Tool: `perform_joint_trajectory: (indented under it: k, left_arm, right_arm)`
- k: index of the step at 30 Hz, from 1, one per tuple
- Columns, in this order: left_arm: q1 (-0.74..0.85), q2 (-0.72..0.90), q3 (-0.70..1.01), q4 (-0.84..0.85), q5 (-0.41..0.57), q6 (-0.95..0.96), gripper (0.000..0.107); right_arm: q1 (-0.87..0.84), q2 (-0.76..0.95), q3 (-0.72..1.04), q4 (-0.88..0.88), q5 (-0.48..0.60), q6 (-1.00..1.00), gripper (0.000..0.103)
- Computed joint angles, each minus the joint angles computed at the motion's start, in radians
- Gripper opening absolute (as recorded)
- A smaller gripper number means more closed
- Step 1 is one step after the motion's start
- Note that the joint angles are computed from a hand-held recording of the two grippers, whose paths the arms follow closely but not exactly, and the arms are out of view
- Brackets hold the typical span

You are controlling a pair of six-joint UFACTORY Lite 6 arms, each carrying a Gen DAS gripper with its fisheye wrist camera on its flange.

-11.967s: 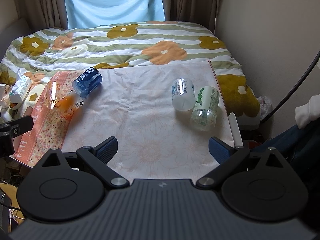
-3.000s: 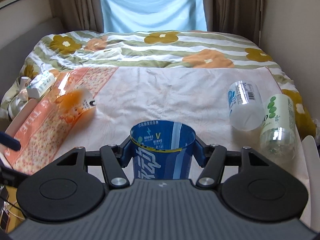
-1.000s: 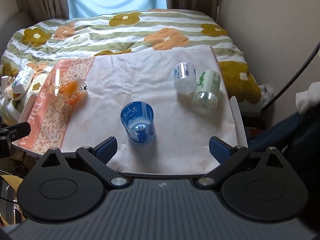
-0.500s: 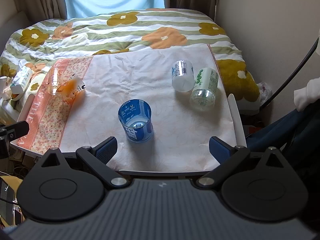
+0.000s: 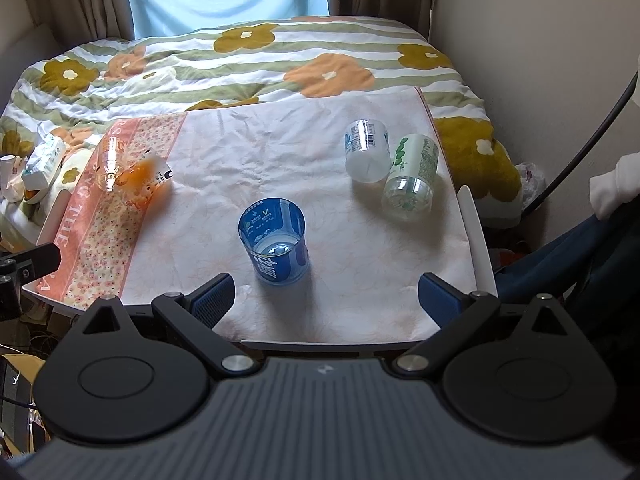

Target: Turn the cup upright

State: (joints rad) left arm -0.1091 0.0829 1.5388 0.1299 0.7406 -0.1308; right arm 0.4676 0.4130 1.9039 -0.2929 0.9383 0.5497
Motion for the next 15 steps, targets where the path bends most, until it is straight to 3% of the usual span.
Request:
perform_joint_trajectory:
  k: [15]
  left_arm:
    - [0.008, -0.019, -0.016, 0.008, -0.011, -0.005, 0.103]
  right_arm:
    - [0.006, -0.009, -0.008, -0.013, 0.003, 0.020, 0.103]
